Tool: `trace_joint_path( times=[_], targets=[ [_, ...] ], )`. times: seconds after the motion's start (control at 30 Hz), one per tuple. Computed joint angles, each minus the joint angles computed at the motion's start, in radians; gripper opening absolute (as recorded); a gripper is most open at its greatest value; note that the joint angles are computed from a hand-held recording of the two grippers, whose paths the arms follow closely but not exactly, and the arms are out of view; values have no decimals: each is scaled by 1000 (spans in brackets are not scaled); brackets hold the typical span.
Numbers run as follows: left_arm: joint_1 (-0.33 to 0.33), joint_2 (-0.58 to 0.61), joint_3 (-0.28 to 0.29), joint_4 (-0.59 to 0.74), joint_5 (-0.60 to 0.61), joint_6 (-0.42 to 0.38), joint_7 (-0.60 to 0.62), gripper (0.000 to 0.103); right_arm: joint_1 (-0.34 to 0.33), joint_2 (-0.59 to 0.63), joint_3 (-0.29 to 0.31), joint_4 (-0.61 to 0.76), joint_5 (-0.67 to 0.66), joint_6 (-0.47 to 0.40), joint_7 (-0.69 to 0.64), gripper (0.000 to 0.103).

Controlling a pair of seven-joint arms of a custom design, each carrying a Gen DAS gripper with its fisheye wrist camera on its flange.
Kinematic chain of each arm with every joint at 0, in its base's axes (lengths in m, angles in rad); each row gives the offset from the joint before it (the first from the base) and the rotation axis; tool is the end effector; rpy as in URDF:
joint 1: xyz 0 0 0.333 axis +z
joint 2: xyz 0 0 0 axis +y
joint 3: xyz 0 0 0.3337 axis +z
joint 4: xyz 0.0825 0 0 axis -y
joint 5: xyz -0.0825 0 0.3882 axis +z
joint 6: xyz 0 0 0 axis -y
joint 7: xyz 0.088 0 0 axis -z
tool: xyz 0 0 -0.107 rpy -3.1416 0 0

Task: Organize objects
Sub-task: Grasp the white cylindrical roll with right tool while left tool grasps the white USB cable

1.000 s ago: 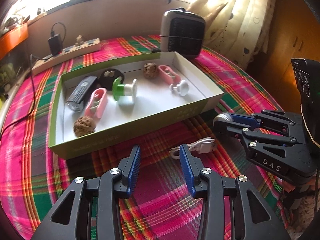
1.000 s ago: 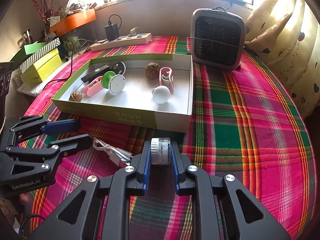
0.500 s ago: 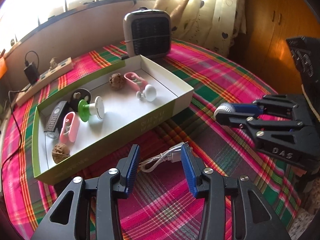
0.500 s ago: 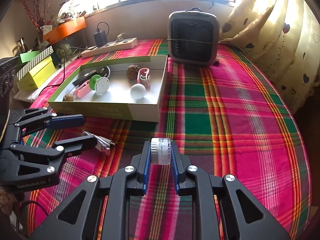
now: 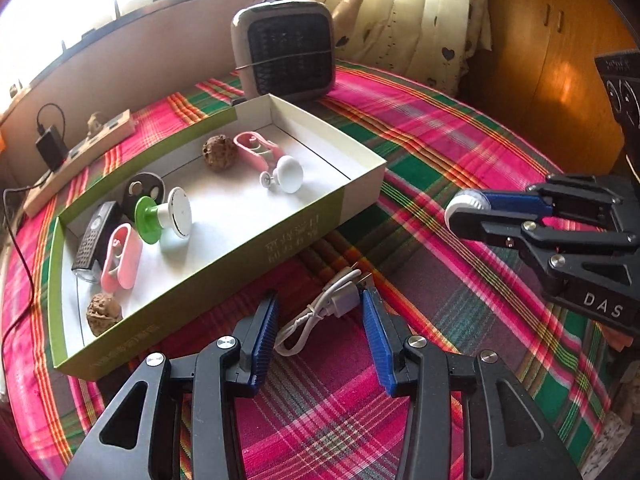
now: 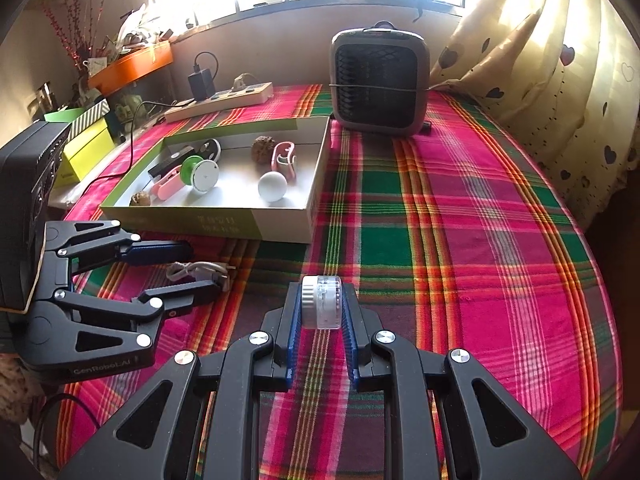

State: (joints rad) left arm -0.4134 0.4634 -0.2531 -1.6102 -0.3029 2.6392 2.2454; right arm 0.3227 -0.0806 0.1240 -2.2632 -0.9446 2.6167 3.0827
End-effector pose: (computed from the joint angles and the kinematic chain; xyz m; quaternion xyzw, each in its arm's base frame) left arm 0.5993 -0.4218 0.4435 -0.2404 0.9168 -0.3068 0.0867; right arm 0.4788 0.2506 0.4486 -0.5427 0.7565 -0.2693 0.2463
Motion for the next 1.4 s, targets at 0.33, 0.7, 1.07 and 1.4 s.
trace_joint_path(
  times=[0.33,0.7,1.07,1.4],
  targets=[
    [-4,-1,3,0,3,3,-28,24,-3,7,-5,-3,-1,22,1,20],
    [-7,-6,1,-4,0,-5,-39,17,-4,5,-5,-7,2,27,0,20],
    [-13,-12,5,-17,9,11,-60,17,-4,4,-4,-8,7,31,-4,20],
    [0,-22,-5,-30,-11,20,-56,17,-2,7,-2,-3,-2,25,2,20]
  ],
)
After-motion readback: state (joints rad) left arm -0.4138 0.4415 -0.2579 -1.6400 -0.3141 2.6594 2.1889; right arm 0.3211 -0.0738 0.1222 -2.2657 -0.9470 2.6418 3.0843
